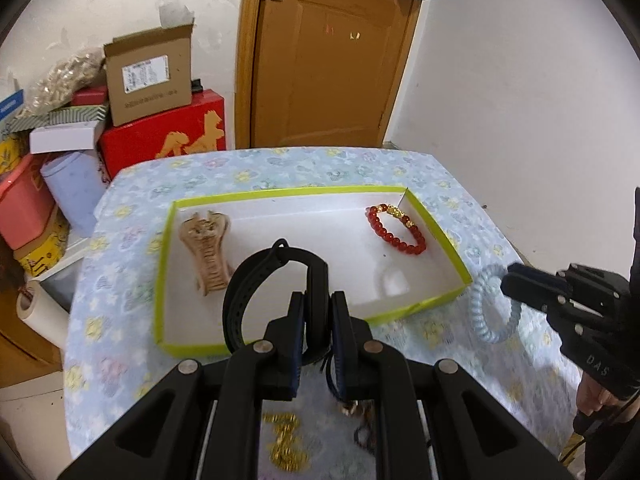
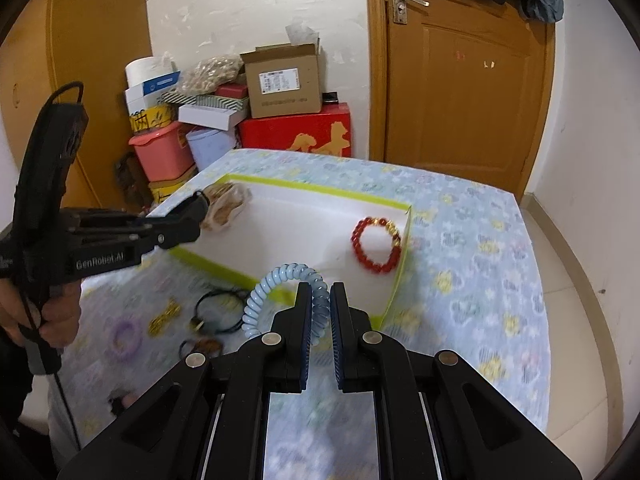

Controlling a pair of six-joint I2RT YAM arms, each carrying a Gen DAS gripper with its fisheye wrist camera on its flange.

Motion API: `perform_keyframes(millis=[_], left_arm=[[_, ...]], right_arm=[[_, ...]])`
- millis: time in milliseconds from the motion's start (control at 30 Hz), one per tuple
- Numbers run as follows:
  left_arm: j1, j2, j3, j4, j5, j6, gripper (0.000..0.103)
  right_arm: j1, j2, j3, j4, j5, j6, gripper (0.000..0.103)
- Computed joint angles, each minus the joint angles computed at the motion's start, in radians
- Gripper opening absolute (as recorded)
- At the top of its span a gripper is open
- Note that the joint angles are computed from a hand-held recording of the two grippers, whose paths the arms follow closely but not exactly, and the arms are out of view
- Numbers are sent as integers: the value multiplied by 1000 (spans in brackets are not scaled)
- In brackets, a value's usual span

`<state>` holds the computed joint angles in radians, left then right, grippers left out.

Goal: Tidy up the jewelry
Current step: 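Carry the black band and blue coil into the tray while both grippers release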

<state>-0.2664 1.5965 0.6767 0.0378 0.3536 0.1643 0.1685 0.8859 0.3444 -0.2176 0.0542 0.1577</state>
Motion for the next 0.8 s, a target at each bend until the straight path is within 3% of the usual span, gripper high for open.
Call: perform_keyframes(millis=[467, 800], left_arm=[[16, 234, 138, 10, -7, -7, 13], [64, 281, 162, 2, -19, 5, 13]], right_arm=[[-160, 452, 113, 276, -97, -86, 9], [-148, 620, 159, 311, -72, -106, 9]])
